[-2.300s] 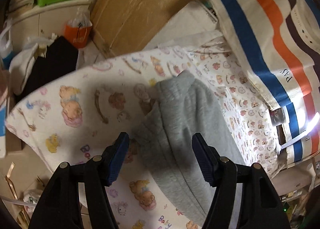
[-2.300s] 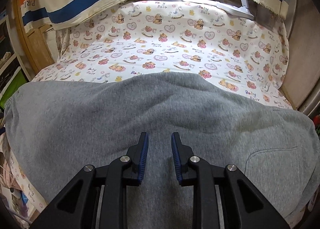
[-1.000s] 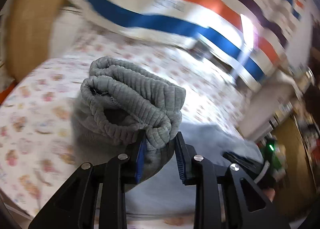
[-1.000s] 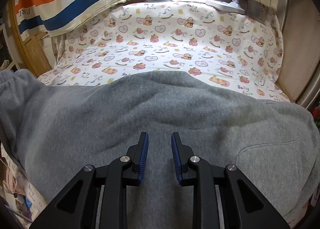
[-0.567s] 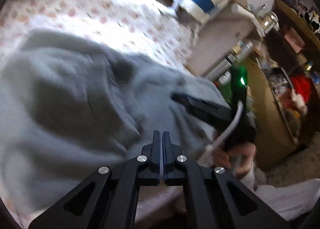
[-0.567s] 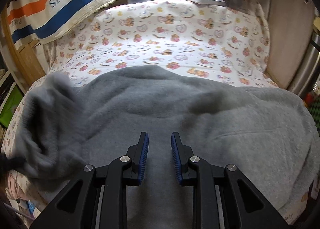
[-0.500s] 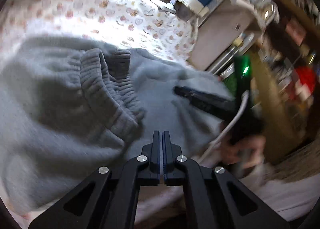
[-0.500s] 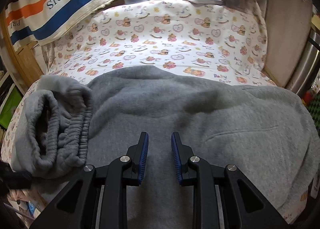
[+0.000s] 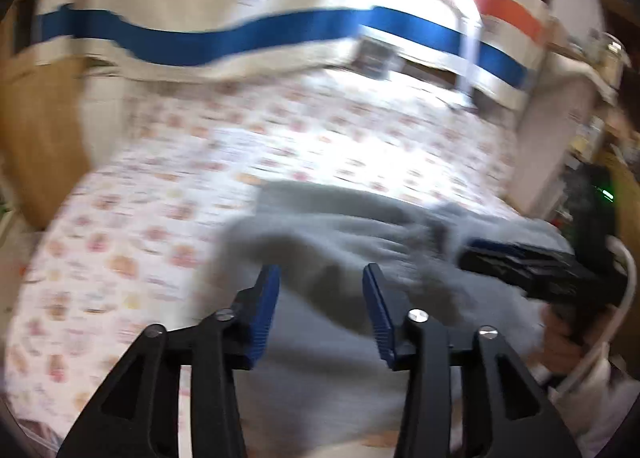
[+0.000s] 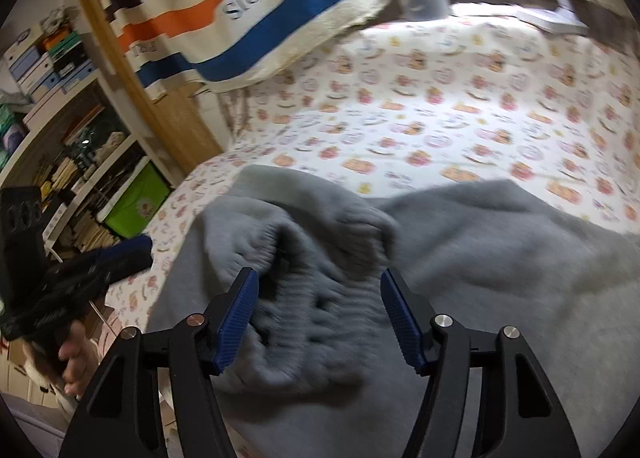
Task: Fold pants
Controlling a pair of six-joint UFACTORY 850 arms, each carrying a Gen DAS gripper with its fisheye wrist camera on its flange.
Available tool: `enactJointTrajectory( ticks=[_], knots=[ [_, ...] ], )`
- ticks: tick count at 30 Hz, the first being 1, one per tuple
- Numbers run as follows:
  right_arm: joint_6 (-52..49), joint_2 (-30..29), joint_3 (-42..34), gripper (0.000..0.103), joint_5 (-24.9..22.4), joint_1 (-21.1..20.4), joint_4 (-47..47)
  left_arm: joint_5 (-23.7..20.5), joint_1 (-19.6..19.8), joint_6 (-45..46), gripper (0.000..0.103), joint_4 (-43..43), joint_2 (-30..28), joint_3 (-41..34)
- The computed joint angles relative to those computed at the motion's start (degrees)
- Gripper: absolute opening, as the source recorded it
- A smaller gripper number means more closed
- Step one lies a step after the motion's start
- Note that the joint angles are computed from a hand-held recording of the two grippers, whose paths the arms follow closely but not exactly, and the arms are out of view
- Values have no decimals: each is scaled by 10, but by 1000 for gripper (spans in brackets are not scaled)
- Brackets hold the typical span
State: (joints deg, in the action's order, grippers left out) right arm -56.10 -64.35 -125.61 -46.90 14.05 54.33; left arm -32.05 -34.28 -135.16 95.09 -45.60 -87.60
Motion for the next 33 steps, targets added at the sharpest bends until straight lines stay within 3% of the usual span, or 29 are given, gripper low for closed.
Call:
enactJointTrajectory(
  ticks=[5, 10, 11, 13, 17, 23, 25, 29, 33],
  knots=[
    [29, -36, -63, 64, -32, 21, -33, -7, 16, -97, 49, 46, 27, 58],
    [95, -117, -192, 23, -96, 34, -68, 11, 23, -95, 50, 40, 14, 50],
    [117, -126, -206, 20, -89, 38, -76, 15, 25, -87, 50, 34, 11, 45],
    [100, -100, -162, 12, -51, 39, -62, 15, 24, -68, 50, 18, 4, 34],
    [-42, 9, 2, 11, 43, 34, 45, 25, 23, -55, 53, 27, -4, 17],
    [-49, 72, 75, 11, 106, 21, 67, 43, 19, 22, 57, -18, -37, -37],
    [-21, 60, 58, 11, 113, 23, 26, 45, 20, 76, 58, -70, -56, -64],
    [136, -26, -51, 11, 67, 33, -135, 47, 25, 178, 58, -173, -86, -103],
    [111, -27, -32, 14, 81, 31, -109, 54, 24, 167, 58, -170, -80, -90]
  ],
)
